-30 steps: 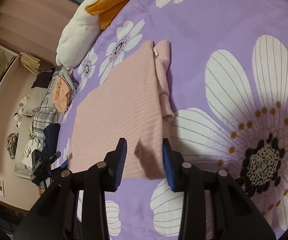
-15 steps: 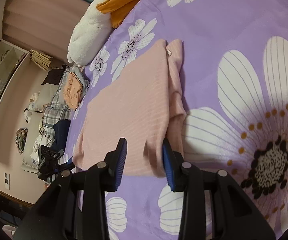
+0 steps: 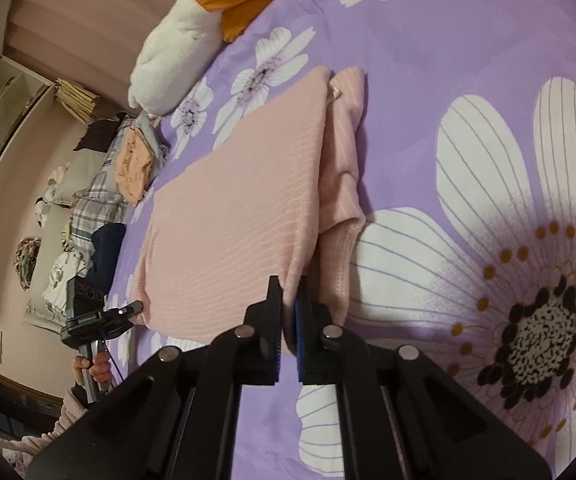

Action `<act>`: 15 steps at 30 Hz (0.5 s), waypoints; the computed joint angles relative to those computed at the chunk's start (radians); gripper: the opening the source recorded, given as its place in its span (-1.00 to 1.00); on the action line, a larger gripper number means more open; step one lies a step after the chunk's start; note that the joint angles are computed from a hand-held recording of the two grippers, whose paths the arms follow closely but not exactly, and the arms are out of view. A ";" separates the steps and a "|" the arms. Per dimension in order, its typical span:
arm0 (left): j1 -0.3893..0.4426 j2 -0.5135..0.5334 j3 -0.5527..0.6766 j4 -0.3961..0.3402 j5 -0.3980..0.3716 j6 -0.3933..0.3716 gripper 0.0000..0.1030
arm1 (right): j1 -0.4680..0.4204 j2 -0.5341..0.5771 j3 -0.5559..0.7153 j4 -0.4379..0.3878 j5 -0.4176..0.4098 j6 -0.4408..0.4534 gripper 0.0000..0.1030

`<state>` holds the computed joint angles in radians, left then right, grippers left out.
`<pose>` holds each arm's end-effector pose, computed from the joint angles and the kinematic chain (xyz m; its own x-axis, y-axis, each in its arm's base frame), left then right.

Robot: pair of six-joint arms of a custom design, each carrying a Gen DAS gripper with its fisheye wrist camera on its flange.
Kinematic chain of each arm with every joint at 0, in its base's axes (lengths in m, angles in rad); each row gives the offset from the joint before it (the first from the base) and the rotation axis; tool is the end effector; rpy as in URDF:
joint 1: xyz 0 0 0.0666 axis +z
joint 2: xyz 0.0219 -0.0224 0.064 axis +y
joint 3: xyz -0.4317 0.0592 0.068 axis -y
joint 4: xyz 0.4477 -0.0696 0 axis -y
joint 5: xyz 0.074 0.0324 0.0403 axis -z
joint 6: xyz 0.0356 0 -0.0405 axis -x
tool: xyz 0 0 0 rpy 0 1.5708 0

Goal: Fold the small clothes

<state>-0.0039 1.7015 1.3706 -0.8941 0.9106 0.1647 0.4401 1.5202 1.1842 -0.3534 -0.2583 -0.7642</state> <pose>0.6012 -0.0309 0.3141 -0.9724 -0.0968 -0.2125 0.1122 0.6045 -0.7886 0.5158 0.2525 0.3485 -0.8239 0.3515 -0.4446 -0.0279 0.7584 0.6512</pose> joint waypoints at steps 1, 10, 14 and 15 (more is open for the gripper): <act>0.005 -0.003 -0.004 0.003 0.009 -0.001 -0.98 | 0.000 -0.005 -0.004 0.006 -0.002 0.003 -0.90; 0.048 -0.012 -0.029 0.005 0.000 0.020 -0.98 | -0.007 -0.028 -0.026 -0.019 -0.004 0.025 -0.91; 0.037 -0.019 -0.029 -0.007 -0.070 -0.003 -0.98 | -0.007 0.006 -0.007 -0.077 0.024 0.014 -0.91; 0.034 -0.022 -0.026 -0.015 -0.082 -0.017 -0.98 | -0.009 0.007 -0.005 -0.085 0.026 0.007 -0.90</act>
